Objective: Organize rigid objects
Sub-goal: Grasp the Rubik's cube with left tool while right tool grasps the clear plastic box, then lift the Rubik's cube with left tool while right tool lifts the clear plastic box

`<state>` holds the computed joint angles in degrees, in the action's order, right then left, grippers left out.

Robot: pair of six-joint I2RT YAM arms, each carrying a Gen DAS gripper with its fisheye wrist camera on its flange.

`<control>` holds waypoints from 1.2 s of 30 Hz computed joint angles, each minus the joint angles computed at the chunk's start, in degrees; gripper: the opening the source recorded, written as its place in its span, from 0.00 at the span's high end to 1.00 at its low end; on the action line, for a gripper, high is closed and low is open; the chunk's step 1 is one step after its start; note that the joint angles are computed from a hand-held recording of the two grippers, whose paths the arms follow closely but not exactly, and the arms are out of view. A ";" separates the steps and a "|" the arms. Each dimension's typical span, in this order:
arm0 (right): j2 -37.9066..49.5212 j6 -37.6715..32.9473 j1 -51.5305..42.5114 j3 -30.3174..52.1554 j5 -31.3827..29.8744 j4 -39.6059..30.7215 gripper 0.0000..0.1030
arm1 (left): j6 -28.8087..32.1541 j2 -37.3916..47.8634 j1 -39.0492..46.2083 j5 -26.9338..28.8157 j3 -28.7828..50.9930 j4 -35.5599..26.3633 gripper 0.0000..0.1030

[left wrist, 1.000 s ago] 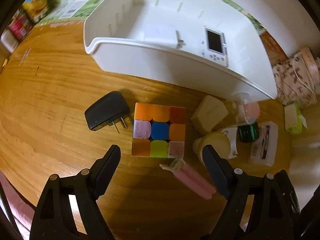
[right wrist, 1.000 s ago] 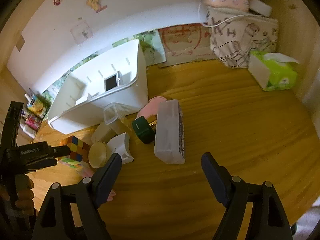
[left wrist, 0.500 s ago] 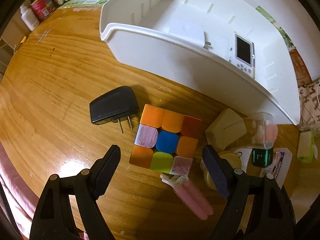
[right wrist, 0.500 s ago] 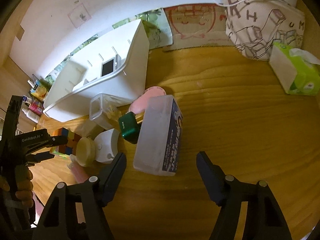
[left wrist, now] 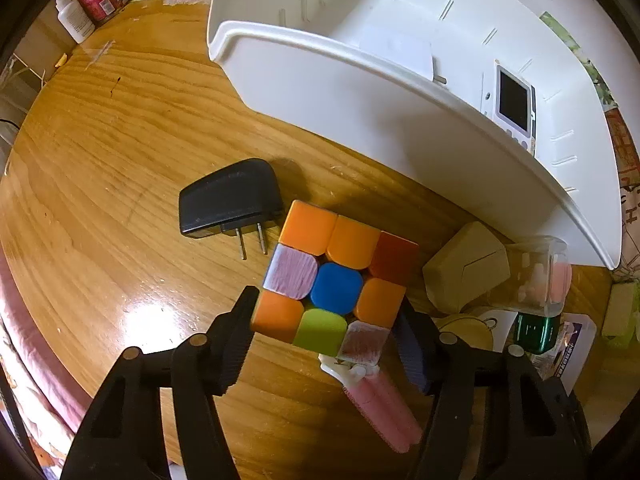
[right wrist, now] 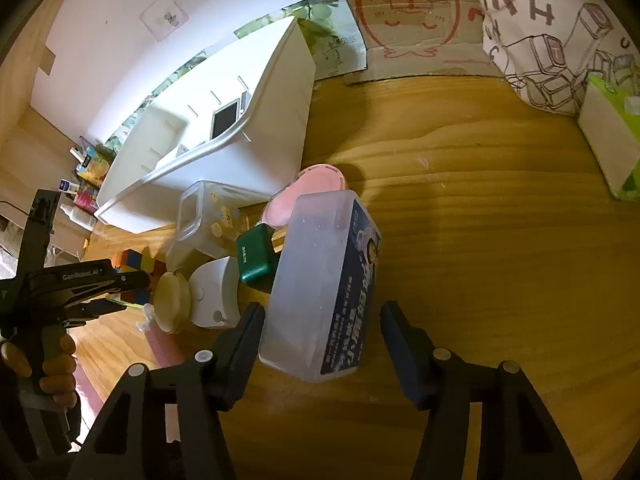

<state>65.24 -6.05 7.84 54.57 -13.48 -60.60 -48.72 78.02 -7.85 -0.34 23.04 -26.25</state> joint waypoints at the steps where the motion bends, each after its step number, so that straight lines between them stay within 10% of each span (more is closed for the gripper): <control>1: 0.46 -0.21 -0.03 0.12 -0.03 0.00 0.49 | 0.31 -0.10 0.37 -0.06 0.31 -0.52 0.35; 36: -4.16 0.81 -3.75 2.98 3.10 -2.11 0.64 | 3.80 -3.89 -2.61 -1.95 8.00 -12.05 0.37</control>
<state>61.08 -5.24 4.10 57.54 -10.38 -62.70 -44.92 74.12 -10.46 -2.29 31.04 -38.29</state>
